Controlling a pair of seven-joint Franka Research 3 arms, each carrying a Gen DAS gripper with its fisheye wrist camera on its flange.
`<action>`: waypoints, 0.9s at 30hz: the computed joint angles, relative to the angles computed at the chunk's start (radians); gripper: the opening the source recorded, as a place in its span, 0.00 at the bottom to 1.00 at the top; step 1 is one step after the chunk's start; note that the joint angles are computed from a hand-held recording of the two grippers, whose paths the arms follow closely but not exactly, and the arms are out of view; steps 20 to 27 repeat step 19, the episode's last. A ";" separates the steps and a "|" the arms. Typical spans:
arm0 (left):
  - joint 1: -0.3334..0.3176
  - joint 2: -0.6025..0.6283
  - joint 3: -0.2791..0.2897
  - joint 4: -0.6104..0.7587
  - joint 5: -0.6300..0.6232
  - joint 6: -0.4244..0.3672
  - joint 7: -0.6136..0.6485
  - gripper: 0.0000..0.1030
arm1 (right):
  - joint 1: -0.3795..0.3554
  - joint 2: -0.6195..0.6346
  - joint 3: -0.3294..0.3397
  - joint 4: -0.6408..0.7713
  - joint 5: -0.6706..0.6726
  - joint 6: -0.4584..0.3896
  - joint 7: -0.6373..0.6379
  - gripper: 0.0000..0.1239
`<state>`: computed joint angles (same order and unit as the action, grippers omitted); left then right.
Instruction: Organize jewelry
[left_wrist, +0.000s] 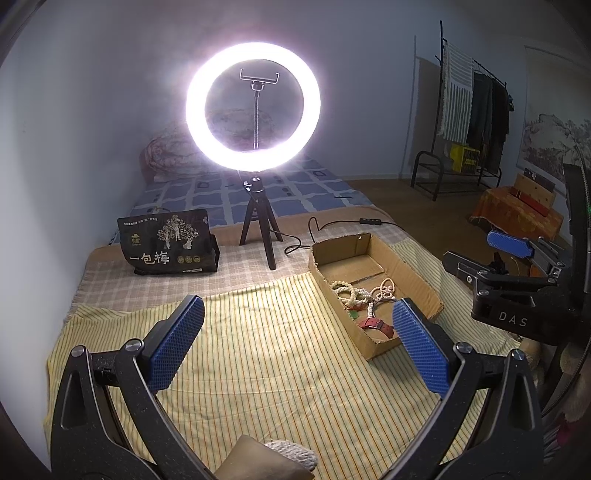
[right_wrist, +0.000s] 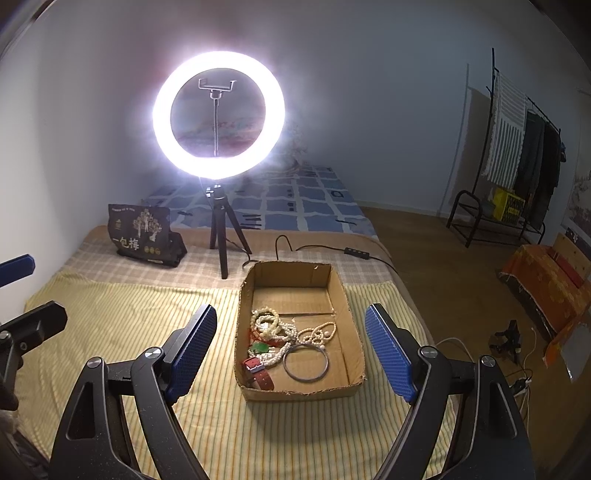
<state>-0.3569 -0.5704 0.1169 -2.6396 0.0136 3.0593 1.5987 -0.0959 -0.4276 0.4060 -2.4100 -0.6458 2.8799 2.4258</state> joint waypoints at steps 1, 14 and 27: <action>0.003 0.000 -0.003 0.000 0.001 -0.002 -0.001 1.00 | 0.002 0.000 -0.002 0.000 0.002 -0.001 -0.001 0.66; 0.041 -0.004 -0.034 -0.004 0.038 -0.006 -0.033 1.00 | 0.004 0.000 -0.004 -0.002 -0.002 -0.002 0.000 0.66; 0.065 -0.008 -0.061 -0.012 0.061 0.009 -0.040 1.00 | 0.005 0.002 -0.004 -0.001 -0.004 -0.003 0.001 0.66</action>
